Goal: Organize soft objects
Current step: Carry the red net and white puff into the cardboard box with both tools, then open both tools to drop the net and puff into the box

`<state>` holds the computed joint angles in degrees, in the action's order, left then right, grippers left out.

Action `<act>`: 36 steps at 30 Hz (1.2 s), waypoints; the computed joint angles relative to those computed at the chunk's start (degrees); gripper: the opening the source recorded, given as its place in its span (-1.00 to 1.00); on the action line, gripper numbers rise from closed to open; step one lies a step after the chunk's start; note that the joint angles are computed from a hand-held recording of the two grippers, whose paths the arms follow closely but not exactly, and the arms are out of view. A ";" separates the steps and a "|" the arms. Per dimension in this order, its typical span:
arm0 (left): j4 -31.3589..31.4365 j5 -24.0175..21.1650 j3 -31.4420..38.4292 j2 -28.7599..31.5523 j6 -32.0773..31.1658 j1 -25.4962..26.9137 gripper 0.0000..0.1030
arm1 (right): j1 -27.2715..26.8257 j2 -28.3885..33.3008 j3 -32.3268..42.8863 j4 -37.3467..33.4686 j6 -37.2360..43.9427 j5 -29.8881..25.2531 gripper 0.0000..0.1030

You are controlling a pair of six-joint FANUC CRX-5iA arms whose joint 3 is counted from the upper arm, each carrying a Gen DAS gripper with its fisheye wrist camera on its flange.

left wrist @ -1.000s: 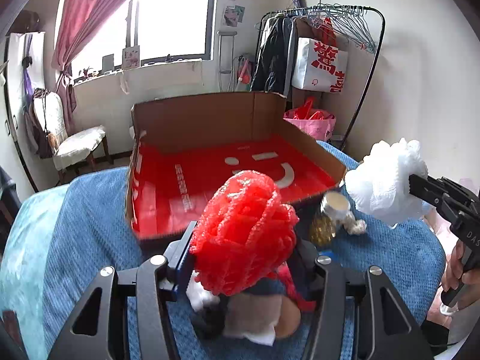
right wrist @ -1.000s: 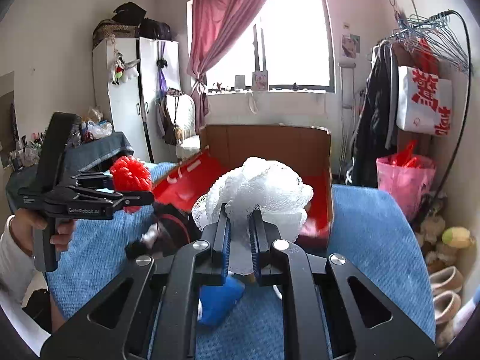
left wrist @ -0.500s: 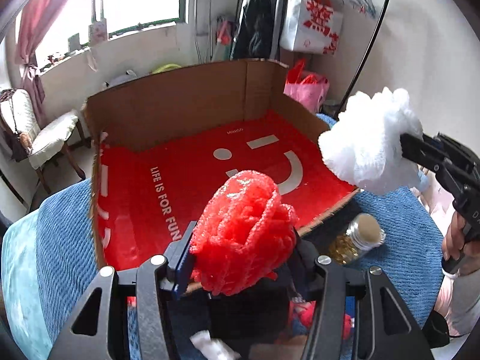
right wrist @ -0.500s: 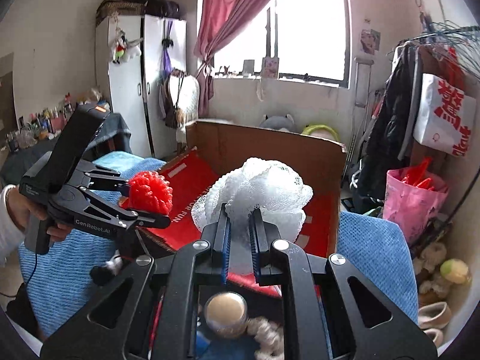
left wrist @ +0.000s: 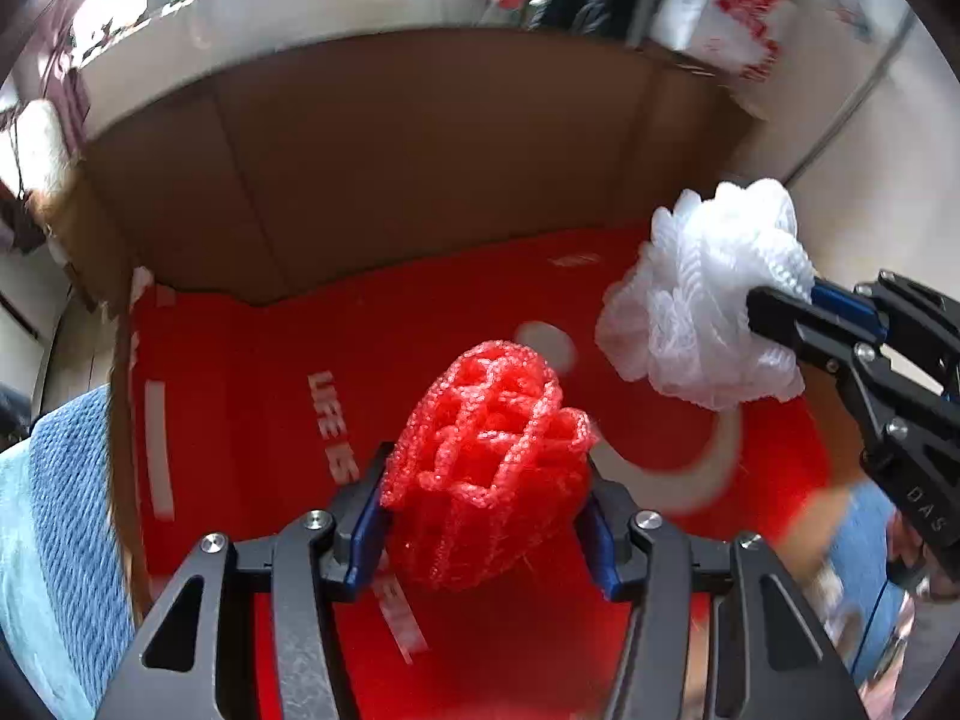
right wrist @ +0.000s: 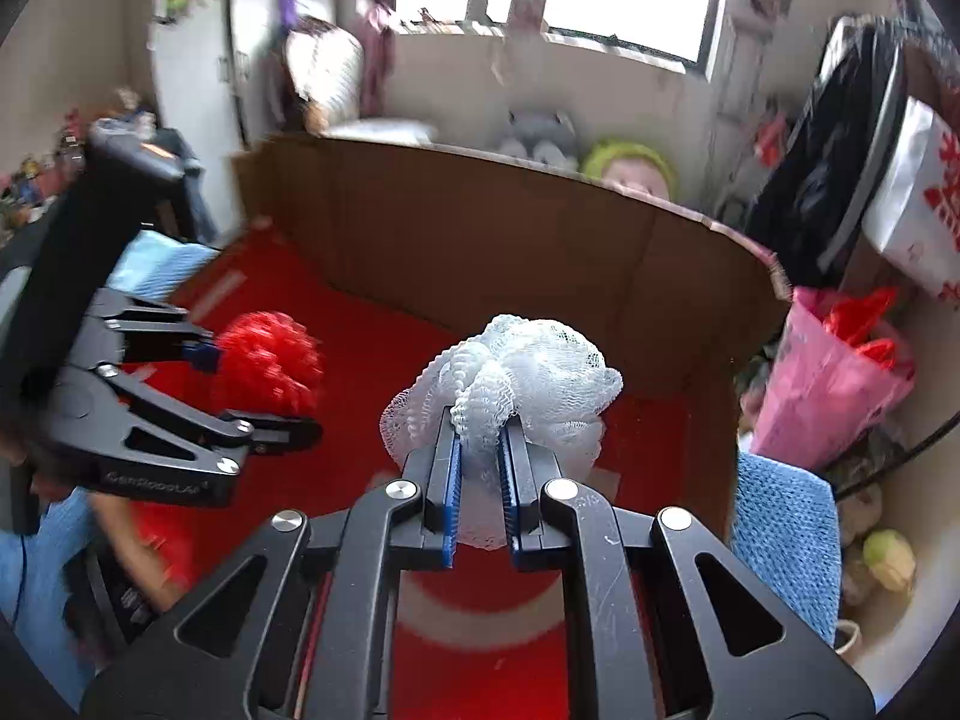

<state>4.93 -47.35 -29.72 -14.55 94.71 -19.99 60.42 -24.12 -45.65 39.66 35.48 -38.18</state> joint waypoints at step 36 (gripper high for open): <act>-9.76 1.90 -0.38 -0.51 12.76 -0.29 0.90 | -6.42 11.37 12.79 -16.62 13.45 -4.84 0.28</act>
